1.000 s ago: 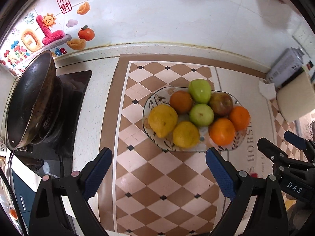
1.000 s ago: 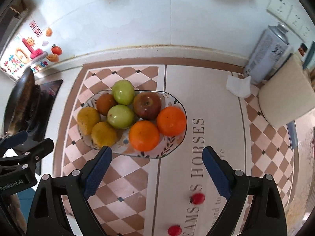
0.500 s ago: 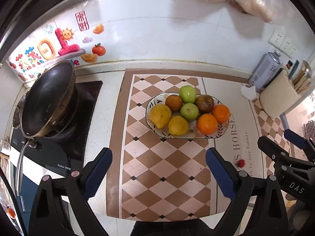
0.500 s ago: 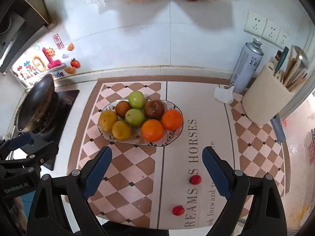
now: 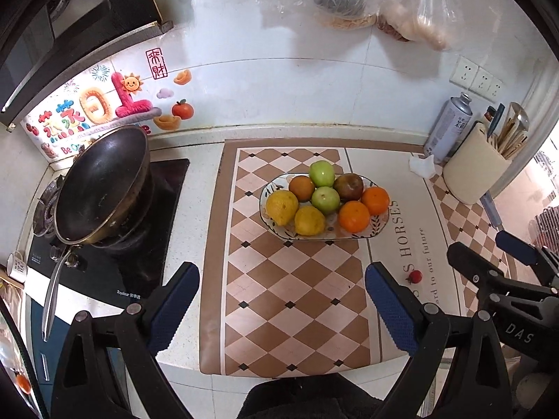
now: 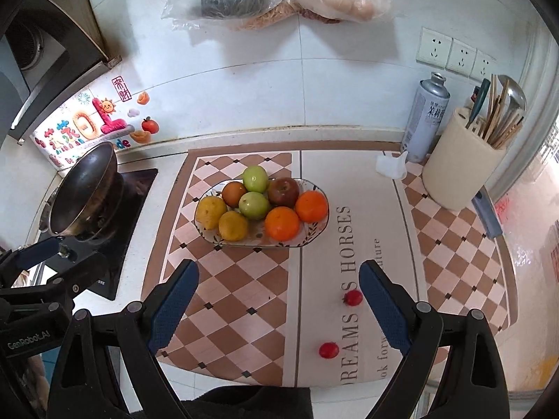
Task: Organize fruits
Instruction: 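Move both tools back toward the red cherry tomatoes on the runner, then grasp a cherry tomato with the left tool while the right grasps another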
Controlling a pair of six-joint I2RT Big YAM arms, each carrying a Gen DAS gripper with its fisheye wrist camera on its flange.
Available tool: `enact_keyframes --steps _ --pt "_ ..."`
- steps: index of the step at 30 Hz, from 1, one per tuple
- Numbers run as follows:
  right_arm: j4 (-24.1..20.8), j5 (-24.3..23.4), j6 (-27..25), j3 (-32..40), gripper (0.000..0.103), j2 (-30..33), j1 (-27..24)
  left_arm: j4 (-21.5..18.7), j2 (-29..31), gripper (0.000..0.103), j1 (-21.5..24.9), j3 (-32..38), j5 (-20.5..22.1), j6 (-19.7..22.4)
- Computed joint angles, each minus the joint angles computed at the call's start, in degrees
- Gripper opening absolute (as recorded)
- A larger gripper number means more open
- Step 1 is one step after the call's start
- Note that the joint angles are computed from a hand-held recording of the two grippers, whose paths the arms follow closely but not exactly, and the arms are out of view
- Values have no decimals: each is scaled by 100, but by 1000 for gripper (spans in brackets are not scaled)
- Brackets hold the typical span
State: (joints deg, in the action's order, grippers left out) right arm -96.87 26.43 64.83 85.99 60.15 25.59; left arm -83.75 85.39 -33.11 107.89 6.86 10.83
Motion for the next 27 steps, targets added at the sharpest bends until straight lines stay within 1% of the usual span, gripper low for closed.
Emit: enact_keyframes --steps 4,5,8,10,11,13,15,17,18,19,22,24,27 --pt "529 -427 109 -457 95 -412 -145 -95 4 97 -18 -79 36 52" --pt "544 -449 156 -533 95 -477 -163 -72 -3 97 -47 -135 1 69" --pt "393 -448 374 -834 95 -779 -258 76 -23 97 -195 -360 -114 131" --pt "267 -545 466 -1175 95 -1116 -433 208 -29 97 -345 -554 -267 86" --pt "257 -626 415 -1323 95 -1243 -544 226 -11 97 -443 -651 -344 37" --pt "342 -1134 66 -1851 90 -1648 -1110 219 54 97 -660 -844 -483 -67" --pt "493 -1621 -363 -2314 71 -1955 -1734 224 134 97 -885 -1056 -552 -171" --pt "720 -2056 -895 -2785 66 -2226 -2373 246 269 97 -1154 -1254 -773 -305" --pt "882 -2348 -1235 -3036 64 -2339 -2758 251 347 97 -1274 -1350 -901 -393" --pt "1017 -2597 -1544 -3221 64 -2374 -3074 255 456 97 -1397 -1443 -1011 -516" --pt "1443 -3084 -2459 -3721 64 -2263 -3800 306 699 97 -1604 -1631 -1329 -829" --pt "1709 -3287 -2861 -3934 60 -2052 -4061 266 880 97 -1702 -1676 -1527 -1020" --pt "2159 -3564 -3302 -4141 53 -1668 -4245 215 1029 97 -1762 -1696 -1646 -1290"
